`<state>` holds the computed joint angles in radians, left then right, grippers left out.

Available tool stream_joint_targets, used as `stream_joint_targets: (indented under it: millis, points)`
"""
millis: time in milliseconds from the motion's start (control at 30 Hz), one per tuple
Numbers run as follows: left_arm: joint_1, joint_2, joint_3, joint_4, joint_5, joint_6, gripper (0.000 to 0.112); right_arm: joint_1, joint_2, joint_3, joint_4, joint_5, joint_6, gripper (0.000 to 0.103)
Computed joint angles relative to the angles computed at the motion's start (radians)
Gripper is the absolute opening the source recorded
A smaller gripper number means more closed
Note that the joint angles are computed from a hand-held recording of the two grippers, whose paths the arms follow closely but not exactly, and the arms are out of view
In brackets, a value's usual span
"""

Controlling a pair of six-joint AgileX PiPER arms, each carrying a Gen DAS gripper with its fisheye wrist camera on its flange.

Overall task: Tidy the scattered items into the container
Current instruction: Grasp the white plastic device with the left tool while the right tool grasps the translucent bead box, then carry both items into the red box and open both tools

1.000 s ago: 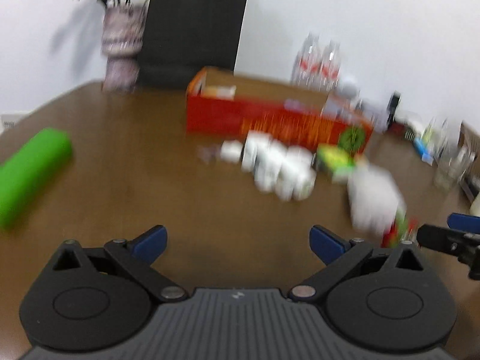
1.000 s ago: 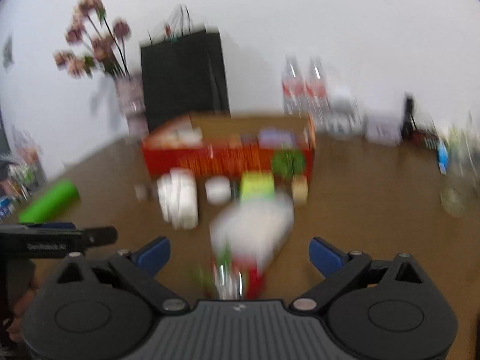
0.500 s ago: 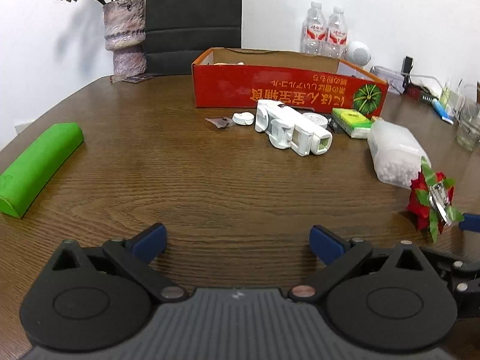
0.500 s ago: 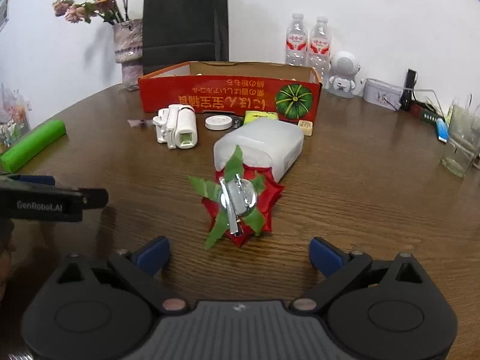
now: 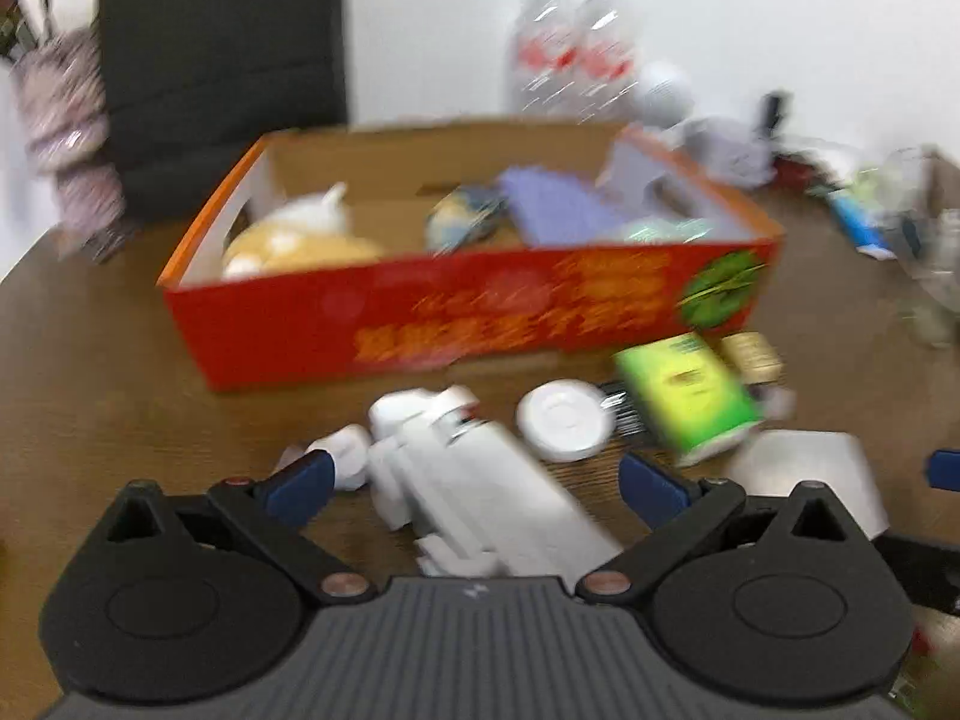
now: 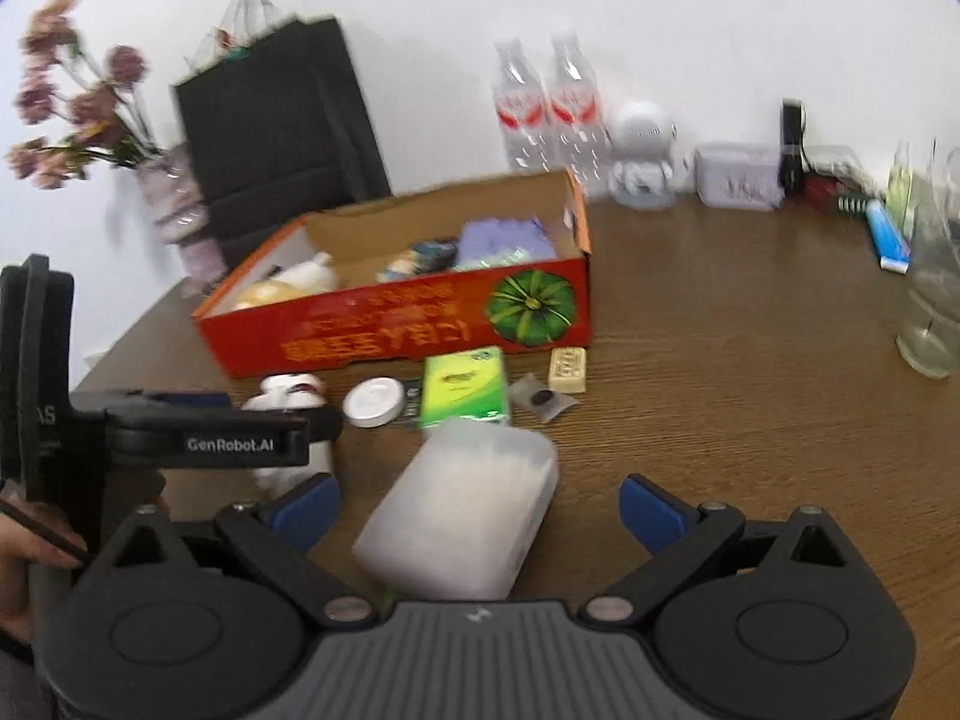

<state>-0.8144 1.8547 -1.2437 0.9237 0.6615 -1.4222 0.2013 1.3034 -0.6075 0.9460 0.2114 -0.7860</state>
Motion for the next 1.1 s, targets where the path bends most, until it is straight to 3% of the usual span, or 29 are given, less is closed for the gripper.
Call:
stream_joint_targets:
  millis: [33,67,133,233,300,333,400,467,500,533,700,767,867,933,1000,1100]
  points:
    - [-0.006,-0.005,0.02,0.024,0.003,-0.036,0.094,-0.008,0.035,-0.025,-0.014,0.017,0.016,0.099]
    - [-0.008,-0.028,0.072,0.088,-0.034,-0.096,0.089,-0.011,0.064,-0.044,-0.03,0.031,0.03,0.099]
    - [0.001,-0.084,0.196,0.26,-0.143,-0.274,0.068,-0.007,0.101,-0.062,-0.001,0.046,-0.02,0.097]
    - [0.01,-0.161,0.287,0.272,-0.187,-0.282,0.055,0.036,0.116,-0.068,-0.158,0.009,0.093,0.096]
    - [-0.003,-0.194,0.318,0.281,-0.168,-0.278,0.06,0.034,0.106,-0.066,-0.219,0.003,0.146,0.096]
    - [-0.003,-0.197,0.323,0.301,-0.172,-0.287,0.079,0.029,0.108,-0.072,-0.228,0.008,0.162,0.096]
    - [-0.007,-0.169,0.294,0.316,-0.144,-0.289,0.09,0.027,0.135,-0.107,-0.252,0.035,0.192,0.095]
    - [0.002,-0.141,0.268,0.33,-0.157,-0.254,0.082,0.05,0.177,-0.147,-0.351,0.05,0.295,0.091]
    - [0.011,-0.129,0.25,0.278,-0.166,-0.195,0.067,0.061,0.19,-0.158,-0.407,0.055,0.351,0.081]
    - [0.01,-0.124,0.245,0.253,-0.162,-0.176,0.062,0.071,0.19,-0.154,-0.435,0.046,0.376,0.079]
    - [-0.092,-0.187,0.342,0.3,-0.092,-0.309,0.055,0.03,0.118,-0.081,-0.255,0.057,0.133,0.07]
    - [-0.169,-0.209,0.365,0.27,-0.024,-0.332,0.055,-0.006,0.098,-0.062,-0.175,0.075,0.043,0.068]
    - [-0.272,-0.238,0.399,0.269,0.043,-0.365,0.063,-0.037,0.079,-0.039,-0.12,0.082,-0.031,0.068]
    - [-0.321,-0.236,0.403,0.301,0.109,-0.371,0.096,-0.058,0.075,-0.034,-0.077,0.102,-0.088,0.068]
    - [-0.34,-0.215,0.395,0.363,0.172,-0.377,0.099,-0.062,0.076,-0.034,-0.069,0.104,-0.095,0.069]
    - [-0.255,-0.203,0.365,0.356,0.058,-0.285,0.095,-0.027,0.08,-0.045,-0.184,0.078,0.02,0.069]
